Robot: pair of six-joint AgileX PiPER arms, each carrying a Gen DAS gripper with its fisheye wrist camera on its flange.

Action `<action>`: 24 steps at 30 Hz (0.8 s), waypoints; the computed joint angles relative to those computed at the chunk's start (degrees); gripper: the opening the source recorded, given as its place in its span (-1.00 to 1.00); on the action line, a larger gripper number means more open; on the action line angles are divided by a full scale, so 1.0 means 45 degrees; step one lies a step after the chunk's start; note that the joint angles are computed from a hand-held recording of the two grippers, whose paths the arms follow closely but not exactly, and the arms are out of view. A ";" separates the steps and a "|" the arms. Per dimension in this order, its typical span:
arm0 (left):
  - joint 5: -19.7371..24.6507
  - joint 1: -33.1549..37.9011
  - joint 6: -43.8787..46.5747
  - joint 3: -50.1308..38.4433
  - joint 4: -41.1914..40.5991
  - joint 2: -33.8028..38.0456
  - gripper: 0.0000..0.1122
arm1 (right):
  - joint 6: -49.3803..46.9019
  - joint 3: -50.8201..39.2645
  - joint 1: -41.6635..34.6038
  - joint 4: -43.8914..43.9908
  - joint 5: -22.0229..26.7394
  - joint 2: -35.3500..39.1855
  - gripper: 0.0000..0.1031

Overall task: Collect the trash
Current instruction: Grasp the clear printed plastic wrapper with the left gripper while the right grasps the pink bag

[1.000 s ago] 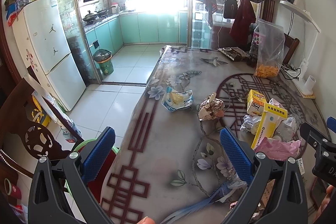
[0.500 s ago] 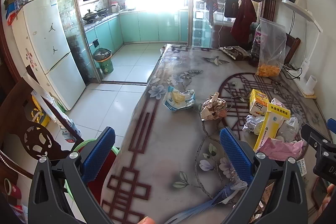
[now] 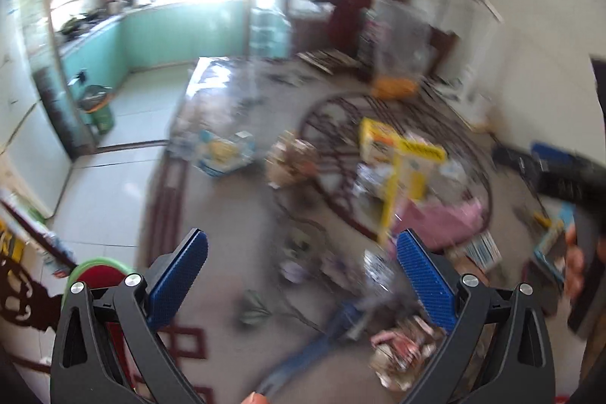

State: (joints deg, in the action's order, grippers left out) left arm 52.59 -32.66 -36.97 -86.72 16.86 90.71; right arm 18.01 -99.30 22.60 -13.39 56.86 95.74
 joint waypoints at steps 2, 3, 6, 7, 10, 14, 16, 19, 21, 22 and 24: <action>-0.0216 -0.0137 0.0737 -0.0079 -0.0886 0.0509 0.70 | -0.0188 0.0131 -0.0465 0.0195 0.0007 -0.0035 0.92; -0.0294 -0.0093 0.1423 -0.0249 -0.1749 0.0968 0.70 | -0.0408 0.0314 -0.0752 0.0373 -0.0063 -0.0090 0.92; -0.0025 -0.0204 0.1909 -0.0921 -0.2829 0.2219 0.64 | -0.1245 0.0644 -0.1369 0.0917 -0.0091 -0.0080 0.92; 0.0049 -0.0264 0.1884 -0.1147 -0.2967 0.2580 0.54 | -0.1465 0.0730 -0.1511 0.1063 -0.0056 -0.0100 0.92; 0.0275 -0.0381 0.1621 -0.1717 -0.3295 0.3411 0.29 | -0.2382 0.1065 -0.2191 0.1771 -0.0062 -0.0144 0.92; 0.0667 -0.0487 0.1505 -0.2491 -0.3775 0.4407 -0.10 | -0.3850 0.1298 -0.3260 0.3060 0.0067 -0.0057 0.92; 0.0801 -0.0536 0.1291 -0.2657 -0.3883 0.4616 -0.40 | -0.5135 0.1182 -0.3975 0.4580 0.0324 0.0134 0.92; 0.0785 -0.0629 0.0942 -0.2613 -0.4011 0.4515 -0.50 | -0.7086 0.0569 -0.4385 0.6277 0.0988 0.0728 0.92; 0.0918 -0.0807 0.0404 -0.2531 -0.3564 0.4228 -0.52 | -0.8293 -0.0002 -0.4061 0.6569 0.1576 0.1215 0.92; 0.0888 -0.0831 0.0195 -0.2506 -0.3290 0.4174 -0.52 | -0.8938 -0.0254 -0.3722 0.6457 0.1839 0.1451 0.92; 0.1064 -0.1078 -0.0701 -0.2319 -0.2279 0.3678 -0.52 | -0.9956 -0.0345 -0.2832 0.5651 0.1846 0.1692 0.92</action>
